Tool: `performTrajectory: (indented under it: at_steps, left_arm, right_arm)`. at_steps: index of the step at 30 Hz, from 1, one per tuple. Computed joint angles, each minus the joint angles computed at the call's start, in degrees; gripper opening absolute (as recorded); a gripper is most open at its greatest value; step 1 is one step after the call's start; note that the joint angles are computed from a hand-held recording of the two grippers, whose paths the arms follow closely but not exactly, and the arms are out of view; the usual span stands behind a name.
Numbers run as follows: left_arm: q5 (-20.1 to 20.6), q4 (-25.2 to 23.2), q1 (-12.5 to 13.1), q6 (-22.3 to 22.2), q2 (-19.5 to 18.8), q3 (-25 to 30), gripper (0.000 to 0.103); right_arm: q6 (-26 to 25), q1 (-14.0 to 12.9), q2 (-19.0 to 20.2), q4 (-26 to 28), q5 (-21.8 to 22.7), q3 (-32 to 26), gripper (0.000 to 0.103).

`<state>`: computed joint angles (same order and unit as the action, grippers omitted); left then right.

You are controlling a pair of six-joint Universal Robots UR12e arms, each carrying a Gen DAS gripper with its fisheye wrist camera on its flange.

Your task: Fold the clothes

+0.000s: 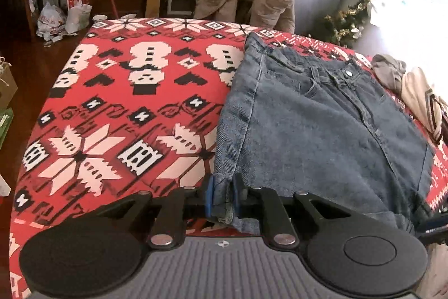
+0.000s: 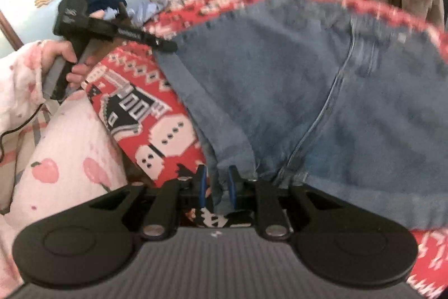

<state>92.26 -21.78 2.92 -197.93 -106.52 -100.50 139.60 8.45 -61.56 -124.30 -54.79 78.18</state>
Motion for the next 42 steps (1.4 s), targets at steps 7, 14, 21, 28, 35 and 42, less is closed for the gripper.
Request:
performTrajectory:
  at_steps: [7,14,21,28,35,42]
  left_arm:
    - [1.01,-0.72,-0.1,0.98,-0.03,0.33,0.013]
    - [1.85,-1.19,-0.08,1.03,0.29,0.37,0.012]
    - [1.5,-1.65,0.12,1.59,0.71,0.01,0.01]
    - [1.66,-2.43,0.04,0.17,0.16,0.05,0.01]
    - [2.14,-2.77,-0.22,1.21,0.17,0.33,0.011]
    - [2.28,-1.94,-0.28,0.48,0.2,0.03,0.011]
  right_arm:
    - [-3.66,0.89,-0.58,-1.84,-5.58,1.15,0.026]
    - [-7.15,1.93,-0.37,-1.24,-8.02,1.2,0.024]
    - [-7.87,1.54,-0.29,3.52,-6.92,-0.04,0.0]
    - [-0.65,0.04,-0.74,3.22,-3.92,0.04,0.012]
    - [16.03,-1.96,1.28,12.53,0.8,-2.59,0.013]
    - [29.38,-2.68,1.57,8.14,5.19,-1.11,0.037]
